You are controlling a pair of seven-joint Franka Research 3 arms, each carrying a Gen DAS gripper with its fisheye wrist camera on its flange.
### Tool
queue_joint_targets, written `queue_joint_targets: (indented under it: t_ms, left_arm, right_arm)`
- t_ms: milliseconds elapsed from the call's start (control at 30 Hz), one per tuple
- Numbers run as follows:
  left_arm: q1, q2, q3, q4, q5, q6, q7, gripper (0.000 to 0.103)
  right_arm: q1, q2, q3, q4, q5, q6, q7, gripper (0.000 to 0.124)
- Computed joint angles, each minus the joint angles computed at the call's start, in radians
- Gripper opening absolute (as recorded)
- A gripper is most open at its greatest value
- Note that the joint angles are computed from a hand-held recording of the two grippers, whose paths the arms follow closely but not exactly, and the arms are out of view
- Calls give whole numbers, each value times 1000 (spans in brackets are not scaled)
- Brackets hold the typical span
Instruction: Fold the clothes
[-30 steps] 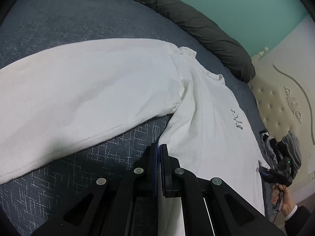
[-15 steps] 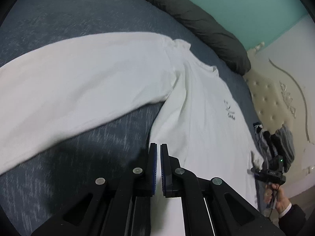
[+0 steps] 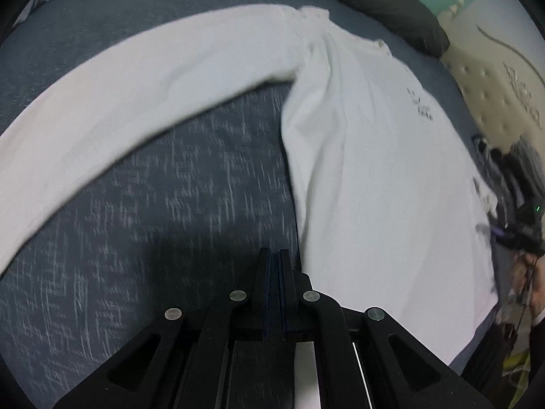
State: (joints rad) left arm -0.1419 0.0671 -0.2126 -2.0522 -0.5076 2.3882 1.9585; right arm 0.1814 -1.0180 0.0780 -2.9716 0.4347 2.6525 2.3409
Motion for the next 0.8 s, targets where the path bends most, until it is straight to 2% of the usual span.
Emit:
queue_joint_targets:
  t_ms: [200, 367, 633, 800]
  left_arm:
    - [-23, -37, -9, -38, -12, -24, 36, 3]
    - [-49, -55, -12, -53, -28, -13, 52, 3]
    - [-76, -67, -8, -67, -31, -11, 46, 4]
    - [-78, -83, -1, -84, -77, -7, 58, 5]
  right_arm:
    - [14, -43, 17, -17, 2, 0, 19, 34]
    - [25, -1, 16, -4, 2, 31, 21, 34]
    - [23, -19, 11, -7, -8, 15, 17, 34]
    - [24, -18, 8, -6, -9, 8, 12, 34]
